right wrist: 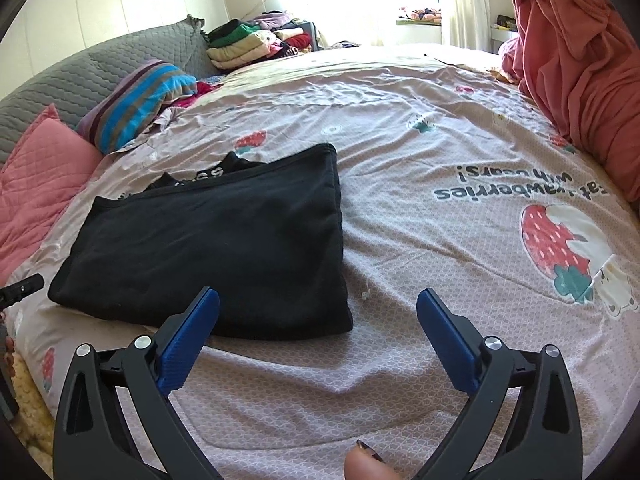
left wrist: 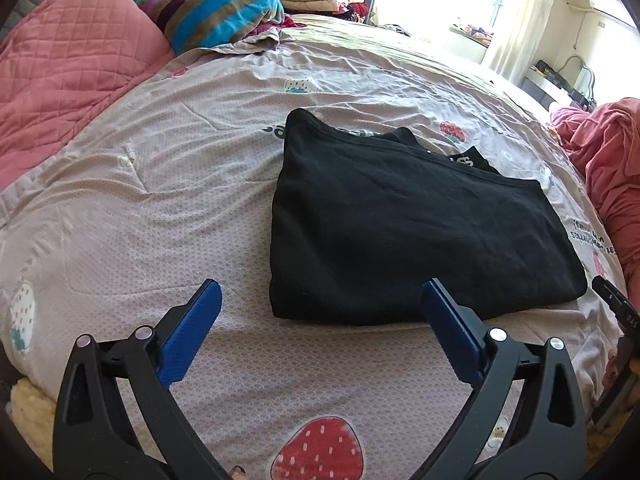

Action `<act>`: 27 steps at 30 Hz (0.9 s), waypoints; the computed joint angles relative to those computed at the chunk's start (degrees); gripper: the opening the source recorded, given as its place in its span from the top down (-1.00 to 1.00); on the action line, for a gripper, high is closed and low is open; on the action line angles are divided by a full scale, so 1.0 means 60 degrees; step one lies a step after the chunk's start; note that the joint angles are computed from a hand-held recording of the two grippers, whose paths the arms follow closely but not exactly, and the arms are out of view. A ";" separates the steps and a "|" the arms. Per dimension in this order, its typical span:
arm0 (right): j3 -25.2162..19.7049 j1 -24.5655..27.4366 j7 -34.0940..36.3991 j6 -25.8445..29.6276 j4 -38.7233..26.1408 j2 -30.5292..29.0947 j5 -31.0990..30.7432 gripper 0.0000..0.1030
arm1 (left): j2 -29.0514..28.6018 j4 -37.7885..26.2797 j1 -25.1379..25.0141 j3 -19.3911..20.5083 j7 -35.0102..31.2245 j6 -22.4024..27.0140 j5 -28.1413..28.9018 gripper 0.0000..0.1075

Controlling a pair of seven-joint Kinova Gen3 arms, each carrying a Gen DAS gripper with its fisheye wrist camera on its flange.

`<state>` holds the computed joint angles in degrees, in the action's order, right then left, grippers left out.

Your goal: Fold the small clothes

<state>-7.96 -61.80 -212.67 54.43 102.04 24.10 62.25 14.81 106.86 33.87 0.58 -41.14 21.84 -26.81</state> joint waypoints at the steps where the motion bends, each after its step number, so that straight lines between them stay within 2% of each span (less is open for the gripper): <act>1: -0.0002 -0.0024 0.0008 0.0038 -0.0019 -0.0004 0.0012 -0.91 | -0.0015 0.0004 0.0069 -0.0050 0.0069 0.0012 -0.0079 -0.74; 11: -0.0069 -0.0075 0.0351 -0.0047 -0.0377 -0.0057 0.0289 -0.91 | -0.0274 0.0167 0.0355 -0.0274 0.0963 0.0152 -0.1011 -0.74; 18: 0.0039 -0.0156 0.1323 -0.0167 -0.1136 0.0241 0.0183 -0.91 | -0.0470 0.0385 0.0173 -0.0191 0.1720 0.0230 -0.1684 -0.74; 27: 0.0386 -0.0357 0.2744 -0.0507 -0.2266 0.0806 -0.0274 -0.91 | -0.0726 0.0726 -0.0362 -0.0029 0.2120 -0.0003 -0.1911 -0.74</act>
<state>-5.64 -63.94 -196.20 51.39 88.44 28.94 60.60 10.45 111.21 31.69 0.41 -28.42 21.82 -38.28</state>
